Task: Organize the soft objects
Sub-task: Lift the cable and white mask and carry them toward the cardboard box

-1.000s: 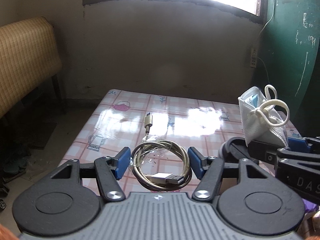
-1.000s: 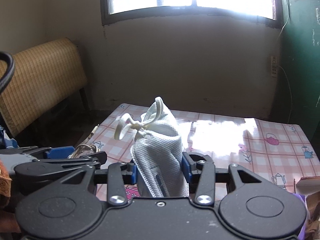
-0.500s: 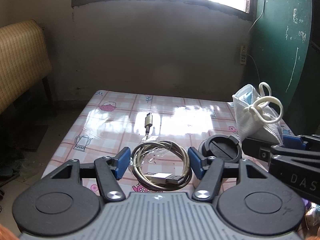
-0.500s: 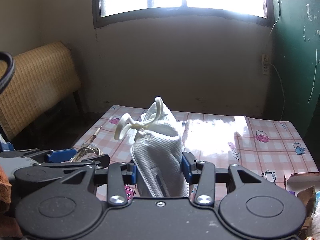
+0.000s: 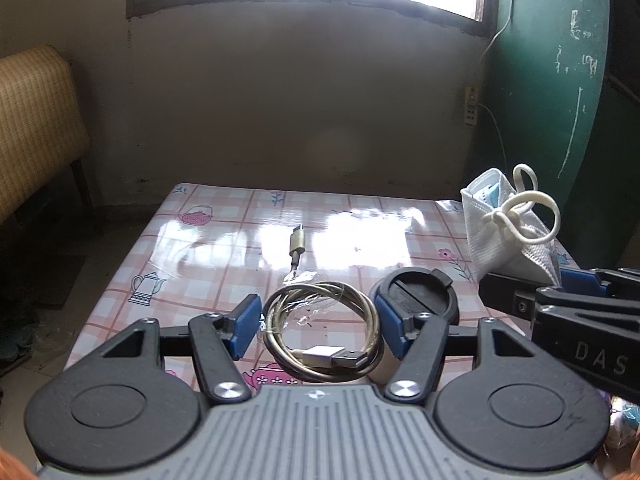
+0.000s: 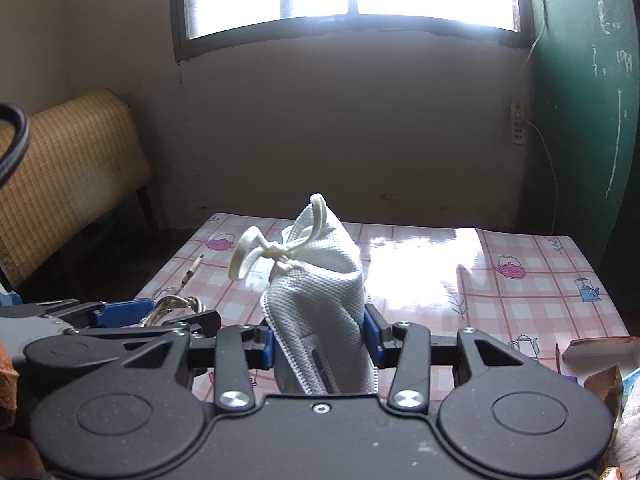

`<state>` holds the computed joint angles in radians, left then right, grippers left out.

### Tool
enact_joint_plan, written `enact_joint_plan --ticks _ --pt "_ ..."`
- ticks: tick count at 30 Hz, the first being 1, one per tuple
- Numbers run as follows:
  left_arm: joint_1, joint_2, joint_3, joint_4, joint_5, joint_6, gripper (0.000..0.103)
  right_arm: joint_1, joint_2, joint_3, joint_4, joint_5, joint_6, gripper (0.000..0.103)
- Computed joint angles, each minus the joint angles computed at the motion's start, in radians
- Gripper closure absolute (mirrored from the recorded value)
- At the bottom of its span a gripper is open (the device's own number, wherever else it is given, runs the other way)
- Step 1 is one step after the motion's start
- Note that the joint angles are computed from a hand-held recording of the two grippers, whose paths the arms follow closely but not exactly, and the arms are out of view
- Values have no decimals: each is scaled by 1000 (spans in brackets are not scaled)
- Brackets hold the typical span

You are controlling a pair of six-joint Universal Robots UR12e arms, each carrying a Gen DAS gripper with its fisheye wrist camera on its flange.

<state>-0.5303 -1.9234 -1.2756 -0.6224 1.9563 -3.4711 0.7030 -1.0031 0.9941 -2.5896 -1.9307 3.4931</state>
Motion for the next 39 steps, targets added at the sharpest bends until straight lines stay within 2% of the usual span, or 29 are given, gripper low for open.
enact_joint_plan --ticks 39 --pt "-39 -53 63 -6 -91 60 39 -20 -108 149 -14 -91 89 52"
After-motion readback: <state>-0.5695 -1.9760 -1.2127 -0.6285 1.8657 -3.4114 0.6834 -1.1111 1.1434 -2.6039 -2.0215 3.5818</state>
